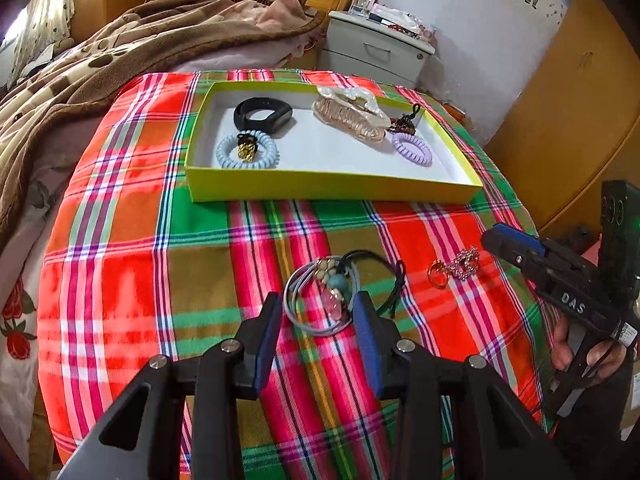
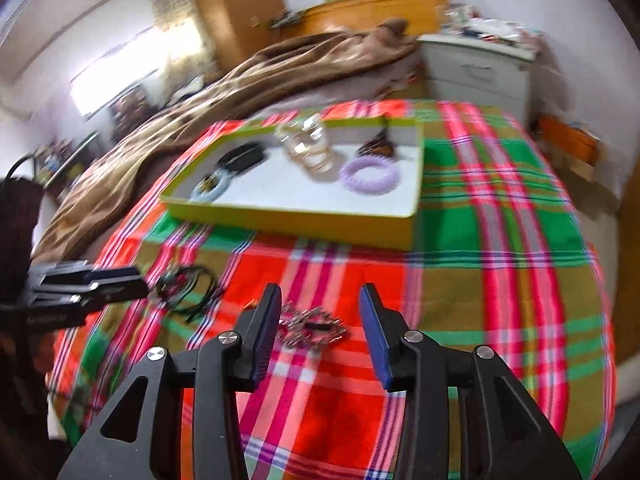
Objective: Organize jewelry
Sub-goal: 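Move both open tools back to the remaining hair accessories, then grasp the pink rhinestone clip with the right tool while the left grasps the black bead hair tie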
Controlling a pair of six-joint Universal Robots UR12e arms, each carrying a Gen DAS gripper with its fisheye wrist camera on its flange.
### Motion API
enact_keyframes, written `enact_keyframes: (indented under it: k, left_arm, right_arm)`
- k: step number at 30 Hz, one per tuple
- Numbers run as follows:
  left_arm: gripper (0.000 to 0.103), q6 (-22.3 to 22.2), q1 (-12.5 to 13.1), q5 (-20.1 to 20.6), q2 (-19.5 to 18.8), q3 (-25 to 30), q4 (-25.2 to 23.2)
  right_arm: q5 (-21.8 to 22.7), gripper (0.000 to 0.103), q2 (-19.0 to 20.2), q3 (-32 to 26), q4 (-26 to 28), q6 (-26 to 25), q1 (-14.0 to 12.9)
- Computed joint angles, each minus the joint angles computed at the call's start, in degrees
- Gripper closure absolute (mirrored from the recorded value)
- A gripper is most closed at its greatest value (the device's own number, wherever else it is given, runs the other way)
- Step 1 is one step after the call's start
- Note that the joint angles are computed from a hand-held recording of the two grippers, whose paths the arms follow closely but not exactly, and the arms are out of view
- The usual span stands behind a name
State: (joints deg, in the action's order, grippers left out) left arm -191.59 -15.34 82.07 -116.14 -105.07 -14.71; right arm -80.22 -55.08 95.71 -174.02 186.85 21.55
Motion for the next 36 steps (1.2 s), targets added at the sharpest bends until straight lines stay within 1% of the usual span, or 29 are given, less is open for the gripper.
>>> enact_keyframes:
  k: [1,2,3,5,6,8,12,16,19,22,25,30,35,36]
  left_arm:
    - [0.065,-0.1,0.0,0.1,0.0,-0.1,-0.3]
    - [0.065,-0.2,-0.1,0.4,0.1,-0.1,-0.5]
    - [0.065,-0.1,-0.1,0.4,0.1,-0.2,-0.5]
    - [0.065,-0.2,-0.2,0.4,0.2,-0.3,-0.7]
    - [0.065,-0.2,-0.2,0.5,0.2,-0.2,-0.8]
    - [0.065,-0.2,-0.3,0.4,0.2,-0.2,-1.0]
    - [0.065,-0.1,-0.4,0.6,0.2,0.0,-1.3]
    - [0.065,-0.4,-0.3,0.7,0.0,0.3,-1.6]
    - [0.065,-0.4,-0.3,0.7,-0.1,0.4,-1.6]
    - [0.065,-0.5,-0.3,0.8,-0.2,0.5,-1.6]
    - [0.065,-0.7,-0.3,1.0,-0.3,0.8,-2.0]
    - [0.065,-0.5,-0.4,0.8,-0.5,0.9,-1.9]
    - [0.065,-1.1,-0.3,1.0,-0.6,1.0,-2.2]
    - [0.065,-1.0,-0.3,1.0,-0.7,1.0,-2.3]
  right_arm:
    - [0.1,0.060,0.2,-0.2,-0.3,-2.2,0.1]
    - [1.7,0.060,0.3,-0.2,-0.3,-3.7,-0.1]
    - [3.3,0.059,0.5,-0.6,0.6,-4.7,-0.4]
    - [4.9,0.059,0.8,-1.1,1.7,-5.4,-0.7]
    - [6.6,0.059,1.1,-1.5,2.8,-6.1,-1.0]
    - [6.9,0.059,1.1,-1.7,4.4,-6.6,-1.1]
    - [8.1,0.059,0.3,-1.0,7.1,-10.8,-1.2]
    - [7.3,0.059,-0.8,-0.4,10.2,-15.1,-0.7]
    - [6.6,0.059,-1.2,0.0,10.6,-16.9,-0.4]
    - [1.8,0.059,-0.8,-0.7,9.7,-15.8,0.4]
    - [-0.8,0.059,0.1,-1.7,9.8,-15.7,1.1]
    - [-3.0,0.059,0.1,-1.5,8.7,-16.6,1.7]
    - [-4.7,0.059,0.2,-0.8,6.3,-14.9,1.8]
    - [-4.7,0.065,0.2,-0.6,5.9,-14.7,1.8]
